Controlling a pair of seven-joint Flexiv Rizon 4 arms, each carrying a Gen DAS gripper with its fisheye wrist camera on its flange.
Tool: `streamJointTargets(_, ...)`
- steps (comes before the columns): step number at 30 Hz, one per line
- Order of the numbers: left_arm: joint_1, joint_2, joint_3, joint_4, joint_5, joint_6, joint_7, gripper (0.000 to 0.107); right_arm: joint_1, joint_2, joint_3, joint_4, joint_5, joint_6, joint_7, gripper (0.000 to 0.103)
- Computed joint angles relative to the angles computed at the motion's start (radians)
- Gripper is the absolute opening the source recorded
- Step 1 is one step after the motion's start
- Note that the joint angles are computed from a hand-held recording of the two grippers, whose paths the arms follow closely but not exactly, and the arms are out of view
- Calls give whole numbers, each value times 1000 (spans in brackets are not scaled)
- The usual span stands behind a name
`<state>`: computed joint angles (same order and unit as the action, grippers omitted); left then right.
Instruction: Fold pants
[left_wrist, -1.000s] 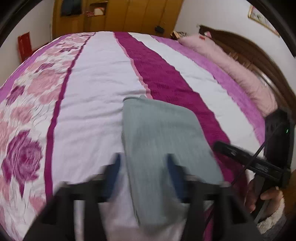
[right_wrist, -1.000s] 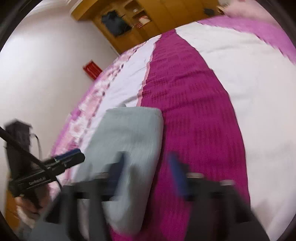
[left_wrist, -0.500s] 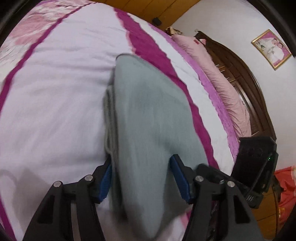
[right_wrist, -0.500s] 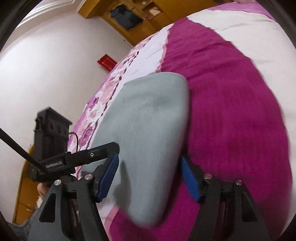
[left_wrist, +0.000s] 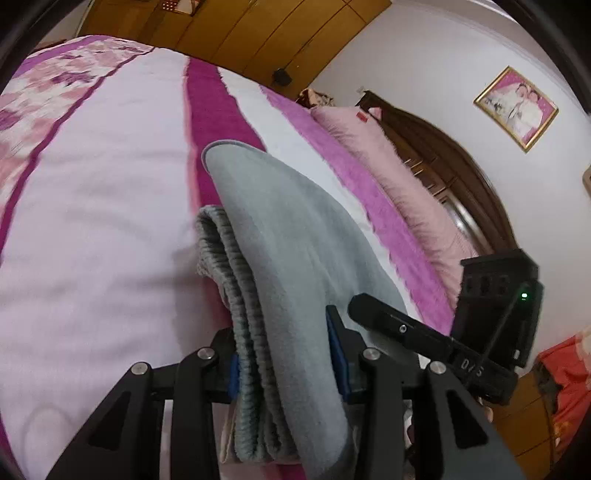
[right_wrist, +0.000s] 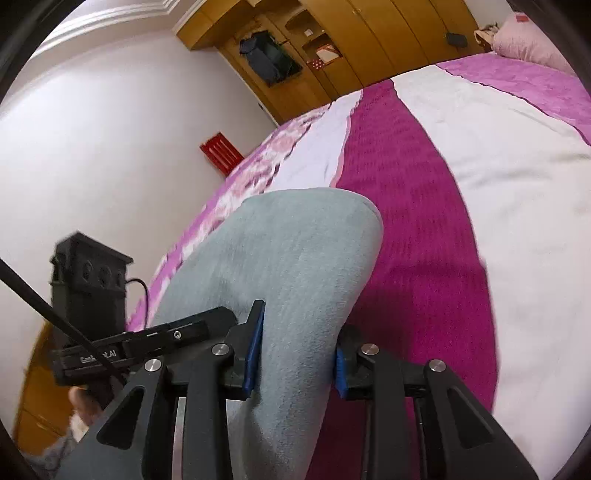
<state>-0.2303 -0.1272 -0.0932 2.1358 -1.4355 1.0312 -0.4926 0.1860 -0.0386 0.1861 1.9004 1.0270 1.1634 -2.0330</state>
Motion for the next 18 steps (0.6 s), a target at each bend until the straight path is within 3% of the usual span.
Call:
streamJointTargets(4, 20, -127, -29, -145, 22, 18, -2, 39, -39, -124, -30, -129, -6, -57, -27, 29)
streamJointTargets(7, 45, -232, -55, -224, 96, 30, -56, 40, -84, -220, -24, -191, -29, -111, 4, 30)
streamJointTargets(9, 45, -310, -35, -261, 222, 38, -134, 41, -76, -279, -29, -193, -125, -132, 73, 36)
streamJointTargets(10, 60, -320, -48, -259, 215, 30, -120, 43, -95, -291, -12, -192, -124, -145, 63, 36)
streamJointTargets(12, 113, -285, -109, -212, 111, 32, -23, 45, -162, -268, 46, -171, -24, -119, -40, 41)
streamJointTargets(15, 86, -225, -88, -153, 88, 130, 44, 51, -153, -188, 53, -70, -65, -16, -9, 52)
streamJointTargets(18, 57, -163, -66, -98, 120, 217, 14, 47, -116, -121, 50, 13, -137, 88, 55, 51)
